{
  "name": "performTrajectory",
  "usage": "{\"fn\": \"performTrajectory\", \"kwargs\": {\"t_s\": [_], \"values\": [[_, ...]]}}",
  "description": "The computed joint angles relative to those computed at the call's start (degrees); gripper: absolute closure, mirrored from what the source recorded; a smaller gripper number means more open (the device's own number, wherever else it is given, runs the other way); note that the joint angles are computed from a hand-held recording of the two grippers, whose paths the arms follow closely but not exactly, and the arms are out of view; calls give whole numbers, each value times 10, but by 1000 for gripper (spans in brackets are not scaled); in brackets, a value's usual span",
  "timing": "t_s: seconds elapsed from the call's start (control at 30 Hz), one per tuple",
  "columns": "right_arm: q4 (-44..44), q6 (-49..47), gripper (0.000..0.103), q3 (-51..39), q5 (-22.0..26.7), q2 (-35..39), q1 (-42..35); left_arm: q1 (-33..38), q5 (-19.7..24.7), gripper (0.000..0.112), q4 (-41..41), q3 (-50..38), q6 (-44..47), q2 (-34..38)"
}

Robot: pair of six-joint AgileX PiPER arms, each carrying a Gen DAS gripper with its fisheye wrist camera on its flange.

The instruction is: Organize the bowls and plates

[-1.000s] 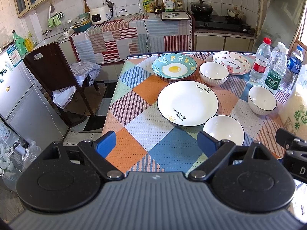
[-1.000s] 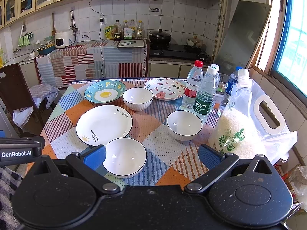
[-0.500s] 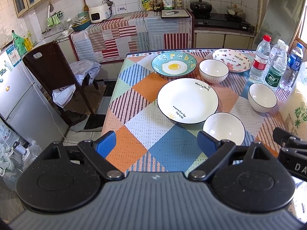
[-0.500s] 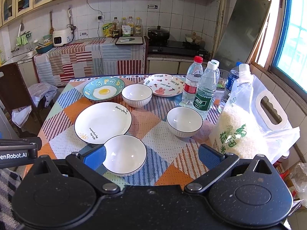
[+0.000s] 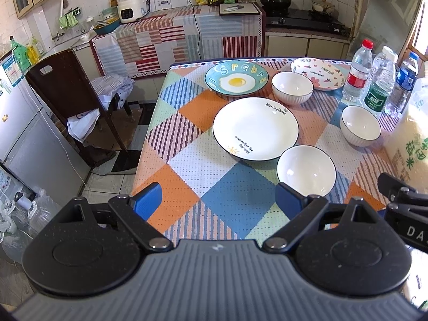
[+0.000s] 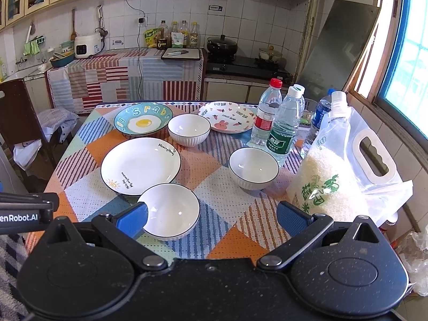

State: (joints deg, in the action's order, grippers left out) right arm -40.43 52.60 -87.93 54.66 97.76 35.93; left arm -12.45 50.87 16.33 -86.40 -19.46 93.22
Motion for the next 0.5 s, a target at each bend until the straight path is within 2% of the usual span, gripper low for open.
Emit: {"fn": "performTrajectory", "kwargs": {"t_s": [0.33, 0.5], "values": [[-2, 4, 0, 5, -2, -1, -3, 1, 9, 20, -6, -7, 4, 4], [-1, 5, 0, 3, -1, 1, -2, 5, -5, 20, -10, 4, 4, -5]]}}
